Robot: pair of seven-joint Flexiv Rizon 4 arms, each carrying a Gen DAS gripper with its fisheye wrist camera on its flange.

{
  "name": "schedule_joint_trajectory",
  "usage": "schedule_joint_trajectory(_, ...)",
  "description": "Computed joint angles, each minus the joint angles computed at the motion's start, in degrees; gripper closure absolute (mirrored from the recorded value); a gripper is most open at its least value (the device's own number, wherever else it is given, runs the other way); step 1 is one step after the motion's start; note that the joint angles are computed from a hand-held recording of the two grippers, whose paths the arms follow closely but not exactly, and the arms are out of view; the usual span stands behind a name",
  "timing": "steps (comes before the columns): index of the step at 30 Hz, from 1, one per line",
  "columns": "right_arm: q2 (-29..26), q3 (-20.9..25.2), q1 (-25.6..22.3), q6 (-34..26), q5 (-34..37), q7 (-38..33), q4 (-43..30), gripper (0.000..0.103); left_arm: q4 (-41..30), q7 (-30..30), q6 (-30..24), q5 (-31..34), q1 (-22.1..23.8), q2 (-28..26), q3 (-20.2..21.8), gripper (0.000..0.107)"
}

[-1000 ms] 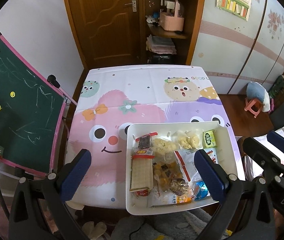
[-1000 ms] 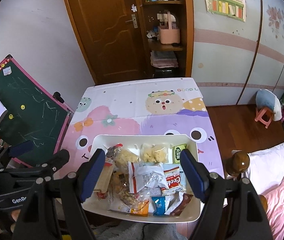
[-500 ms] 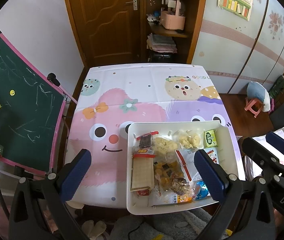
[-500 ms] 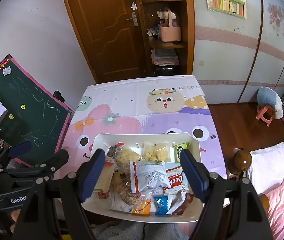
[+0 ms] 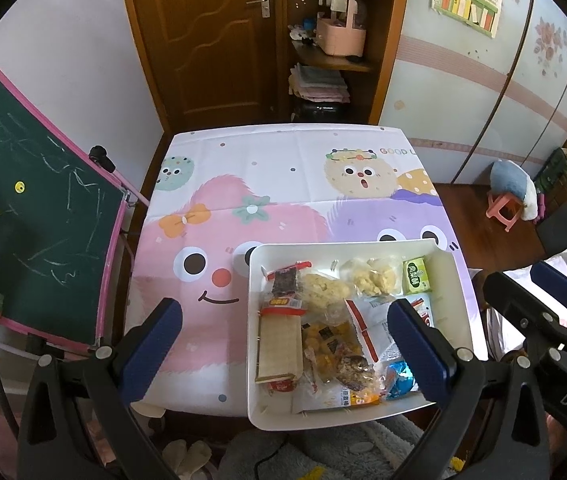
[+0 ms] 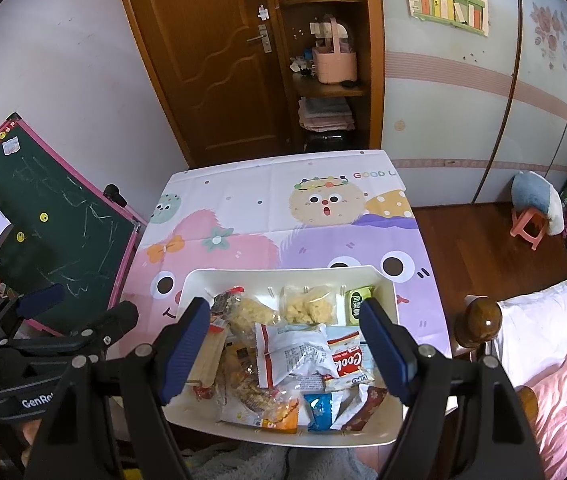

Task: Organize snacks

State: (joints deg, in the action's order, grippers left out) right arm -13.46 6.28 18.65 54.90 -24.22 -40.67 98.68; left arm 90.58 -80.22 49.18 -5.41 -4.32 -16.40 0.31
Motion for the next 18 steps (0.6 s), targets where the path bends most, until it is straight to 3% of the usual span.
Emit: schedule_joint_trajectory(18, -0.03, -0.04, -0.12, 0.05, 0.24, -0.22, -0.04, 0.026, -0.05, -0.92, -0.43, 0.49, -0.49, -0.05, -0.03, 0.005)
